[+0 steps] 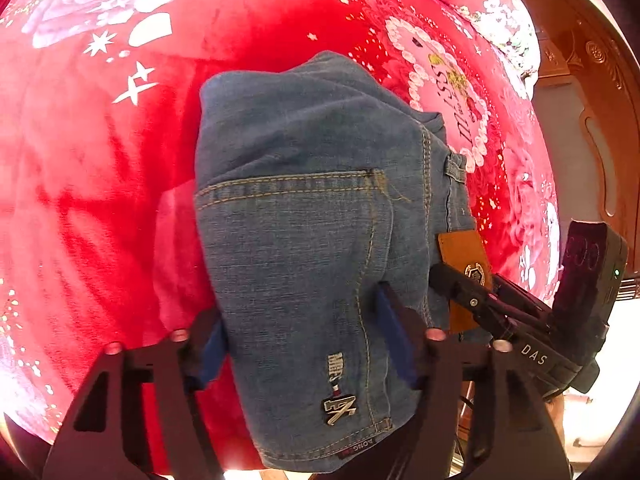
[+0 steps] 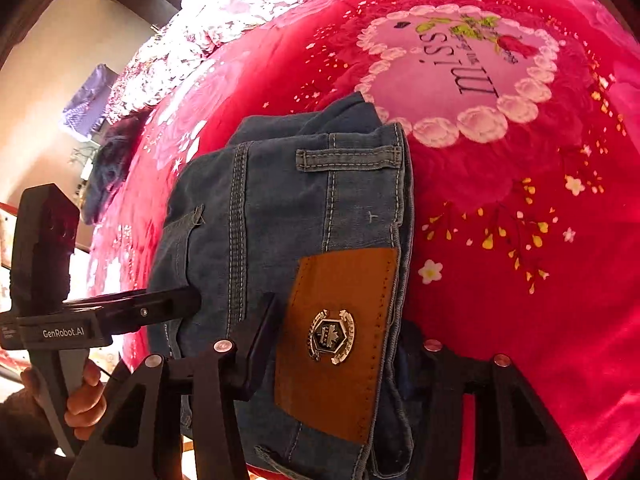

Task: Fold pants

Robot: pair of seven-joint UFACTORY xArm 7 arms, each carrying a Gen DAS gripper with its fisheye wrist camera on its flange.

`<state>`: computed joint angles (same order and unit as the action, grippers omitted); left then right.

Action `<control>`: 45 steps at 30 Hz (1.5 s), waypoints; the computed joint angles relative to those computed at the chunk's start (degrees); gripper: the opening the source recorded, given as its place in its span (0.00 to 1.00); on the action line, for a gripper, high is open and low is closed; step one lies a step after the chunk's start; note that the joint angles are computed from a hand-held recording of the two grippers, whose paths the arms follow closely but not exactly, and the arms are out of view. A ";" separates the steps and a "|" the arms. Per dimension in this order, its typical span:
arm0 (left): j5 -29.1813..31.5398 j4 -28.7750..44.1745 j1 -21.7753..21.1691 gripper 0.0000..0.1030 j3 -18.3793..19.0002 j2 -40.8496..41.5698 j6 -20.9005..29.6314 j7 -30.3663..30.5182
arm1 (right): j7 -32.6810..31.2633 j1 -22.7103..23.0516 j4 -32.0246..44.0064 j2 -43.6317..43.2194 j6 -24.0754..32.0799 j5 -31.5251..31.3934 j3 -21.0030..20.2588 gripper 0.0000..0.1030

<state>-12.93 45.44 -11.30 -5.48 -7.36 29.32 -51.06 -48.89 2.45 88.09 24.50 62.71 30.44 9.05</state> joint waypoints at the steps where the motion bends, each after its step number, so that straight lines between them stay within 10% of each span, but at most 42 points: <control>1: 0.25 -0.32 0.11 0.44 0.07 -0.75 0.36 -0.08 | -0.53 0.16 -1.15 -1.08 -0.87 -0.11 0.09 0.47; 18: 8.53 -2.61 10.70 0.32 3.70 -13.08 2.36 -1.22 | 7.08 5.83 12.07 2.07 6.06 9.84 4.36 0.49; 22: 21.28 0.77 17.73 0.57 0.59 -12.28 9.72 -6.91 | 15.70 14.02 16.32 5.06 -4.43 0.77 2.16 0.85; 28: 38.17 -8.73 20.57 0.74 -4.87 -19.34 12.20 -22.37 | 23.85 19.71 3.78 0.34 -18.58 -16.70 -0.43 1.00; 35: 39.10 -16.07 18.36 0.75 -6.99 -22.67 6.33 -27.87 | 18.71 15.65 -15.86 -11.13 -31.31 -13.83 3.47 1.00; 45: 41.41 -16.74 16.09 1.00 -9.84 -26.90 8.28 -34.01 | 13.86 15.24 -23.35 -19.58 -35.37 -8.15 3.10 1.00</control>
<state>28.48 28.71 4.80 -15.32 -34.26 37.59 -85.07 -35.03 17.69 64.74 4.92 27.34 22.29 12.15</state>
